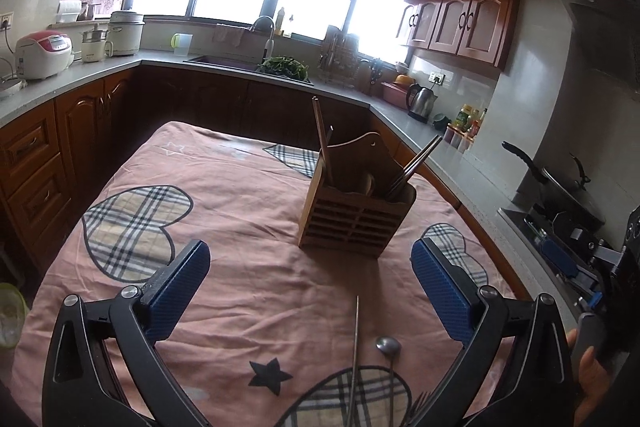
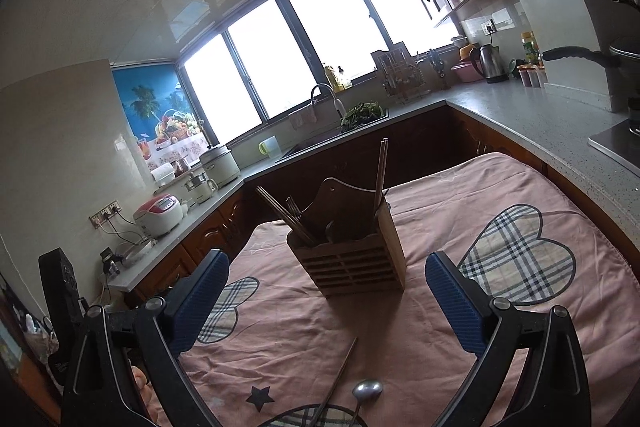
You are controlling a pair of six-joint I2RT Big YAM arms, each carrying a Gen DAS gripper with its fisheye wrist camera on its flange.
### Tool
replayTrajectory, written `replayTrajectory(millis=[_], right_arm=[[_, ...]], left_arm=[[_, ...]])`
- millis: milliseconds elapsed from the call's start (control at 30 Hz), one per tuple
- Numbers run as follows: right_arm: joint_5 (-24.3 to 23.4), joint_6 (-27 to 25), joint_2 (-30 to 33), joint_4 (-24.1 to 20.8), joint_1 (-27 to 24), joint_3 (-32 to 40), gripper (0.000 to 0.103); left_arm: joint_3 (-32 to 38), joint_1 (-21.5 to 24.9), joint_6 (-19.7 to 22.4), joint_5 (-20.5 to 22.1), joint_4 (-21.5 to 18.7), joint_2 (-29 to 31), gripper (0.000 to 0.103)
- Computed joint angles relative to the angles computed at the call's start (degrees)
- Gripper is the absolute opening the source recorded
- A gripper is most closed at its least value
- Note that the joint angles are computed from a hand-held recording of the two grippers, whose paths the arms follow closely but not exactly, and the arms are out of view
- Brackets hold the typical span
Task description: Organize utensils
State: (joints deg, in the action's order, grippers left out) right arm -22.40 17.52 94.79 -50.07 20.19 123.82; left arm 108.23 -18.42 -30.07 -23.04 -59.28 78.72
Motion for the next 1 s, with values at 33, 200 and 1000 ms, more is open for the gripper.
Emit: replayTrajectory(millis=[33, 200, 1000], right_arm=[[0.19, -0.27, -1.06, 0.24, 0.13, -1.36, 0.100], [0.68, -2.25, -5.54, 1.34, 0.67, -7.32, 0.101], [12.57, -16.23, -22.17, 7.85, 5.02, -25.03, 0.103]], left_arm=[[-0.79, -0.48, -0.17, -0.70, -0.18, -0.73, 0.103], [-3.65, -2.62, -0.27, -4.27, -1.39, -3.63, 0.103], [-10.50, -19.60, 1.01, -31.16, -6.69, -11.81, 0.103]])
